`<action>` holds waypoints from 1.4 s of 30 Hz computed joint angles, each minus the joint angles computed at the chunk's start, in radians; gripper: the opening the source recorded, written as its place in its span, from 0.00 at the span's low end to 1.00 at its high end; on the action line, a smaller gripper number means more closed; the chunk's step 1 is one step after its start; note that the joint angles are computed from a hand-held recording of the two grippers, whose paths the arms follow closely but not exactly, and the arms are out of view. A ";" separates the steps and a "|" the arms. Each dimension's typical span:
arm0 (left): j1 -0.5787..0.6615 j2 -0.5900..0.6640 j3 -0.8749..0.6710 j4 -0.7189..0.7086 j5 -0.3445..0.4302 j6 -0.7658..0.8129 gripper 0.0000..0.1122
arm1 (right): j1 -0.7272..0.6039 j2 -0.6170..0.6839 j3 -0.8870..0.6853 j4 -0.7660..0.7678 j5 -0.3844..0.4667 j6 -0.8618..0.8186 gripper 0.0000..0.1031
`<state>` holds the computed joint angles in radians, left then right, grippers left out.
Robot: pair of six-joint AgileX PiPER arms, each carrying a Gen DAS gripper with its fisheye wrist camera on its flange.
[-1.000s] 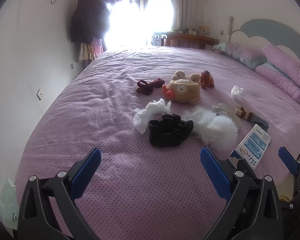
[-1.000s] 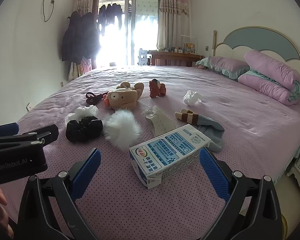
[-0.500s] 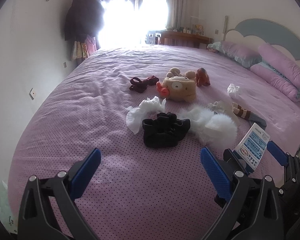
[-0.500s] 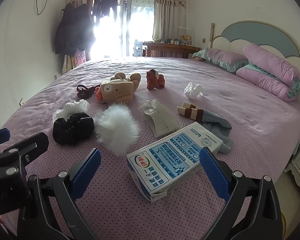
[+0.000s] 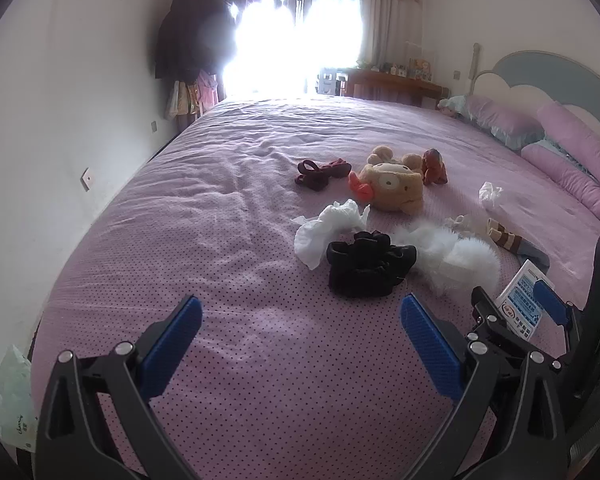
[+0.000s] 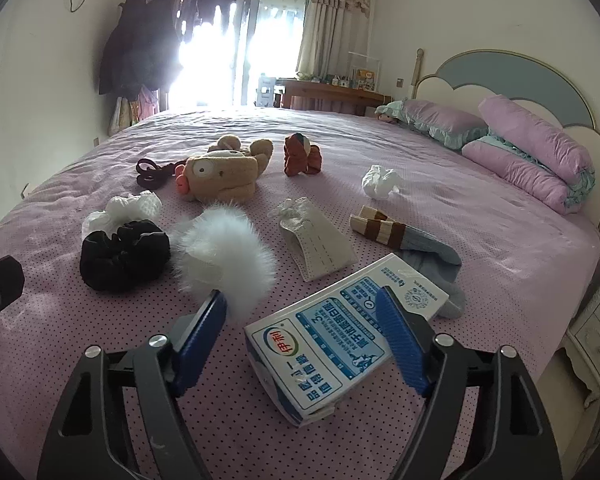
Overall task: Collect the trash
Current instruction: 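Move the right gripper to the white-and-blue milk carton and close on it, then lift the milk carton with the right gripper while the left gripper grasps the white pom-pom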
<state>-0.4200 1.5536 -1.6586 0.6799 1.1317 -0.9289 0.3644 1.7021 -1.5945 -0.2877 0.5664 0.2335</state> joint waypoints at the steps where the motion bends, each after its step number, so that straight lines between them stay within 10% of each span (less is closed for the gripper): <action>1: 0.000 0.001 0.000 0.000 -0.001 0.001 0.88 | -0.006 -0.004 0.002 0.008 0.001 -0.009 0.61; 12: -0.031 0.047 -0.048 0.002 0.002 0.000 0.88 | -0.197 -0.082 0.077 0.562 0.029 -0.624 0.58; 19: -0.063 0.095 -0.087 0.011 0.008 -0.021 0.88 | -0.409 -0.013 -0.033 1.003 0.316 -1.131 0.58; 26: -0.082 0.136 -0.110 0.011 -0.008 -0.040 0.88 | -0.477 0.053 -0.131 1.085 0.456 -1.284 0.49; 29: -0.085 0.158 -0.123 0.006 -0.014 -0.041 0.88 | -0.458 0.031 -0.093 1.062 0.406 -1.311 0.53; 32: -0.087 0.185 -0.151 -0.008 -0.005 -0.031 0.88 | -0.386 -0.031 0.015 0.920 0.209 -1.222 0.83; 36: -0.094 0.200 -0.167 -0.016 -0.009 -0.022 0.88 | -0.317 -0.080 0.135 0.730 0.020 -1.006 0.86; 42: -0.093 0.217 -0.195 -0.028 -0.010 0.012 0.88 | -0.334 -0.056 0.148 0.807 0.001 -0.841 0.89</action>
